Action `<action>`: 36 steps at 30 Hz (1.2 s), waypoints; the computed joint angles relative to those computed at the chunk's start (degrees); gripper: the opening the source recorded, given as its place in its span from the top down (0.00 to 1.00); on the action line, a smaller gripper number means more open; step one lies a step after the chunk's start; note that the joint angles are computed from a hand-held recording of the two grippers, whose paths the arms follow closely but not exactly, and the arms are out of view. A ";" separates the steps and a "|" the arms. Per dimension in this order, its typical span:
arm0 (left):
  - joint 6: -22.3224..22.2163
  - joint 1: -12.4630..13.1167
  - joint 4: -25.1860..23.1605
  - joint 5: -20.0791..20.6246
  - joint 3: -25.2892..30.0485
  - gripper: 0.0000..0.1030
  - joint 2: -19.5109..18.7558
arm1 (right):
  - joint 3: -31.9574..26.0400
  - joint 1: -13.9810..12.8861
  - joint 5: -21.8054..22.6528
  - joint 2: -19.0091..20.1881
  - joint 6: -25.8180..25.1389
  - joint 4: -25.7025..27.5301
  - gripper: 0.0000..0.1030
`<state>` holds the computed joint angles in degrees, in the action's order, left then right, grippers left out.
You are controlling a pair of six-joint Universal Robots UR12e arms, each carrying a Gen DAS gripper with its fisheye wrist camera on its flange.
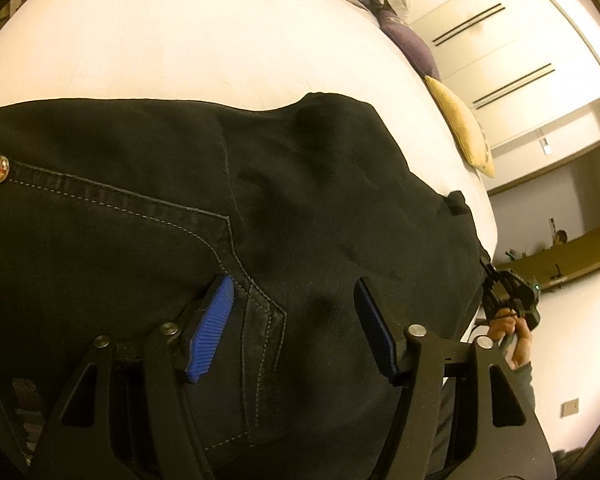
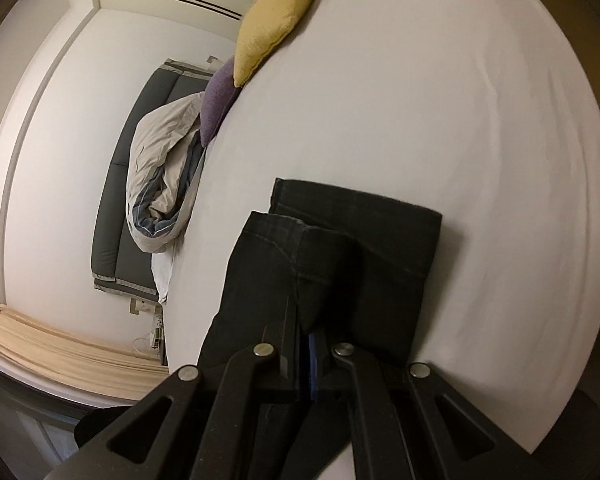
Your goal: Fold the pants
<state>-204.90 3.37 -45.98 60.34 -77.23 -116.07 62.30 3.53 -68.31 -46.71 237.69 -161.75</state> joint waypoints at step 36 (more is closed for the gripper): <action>-3.14 -1.82 10.28 1.35 0.33 0.23 -2.38 | 0.64 0.82 -18.19 -5.04 -8.47 6.39 0.37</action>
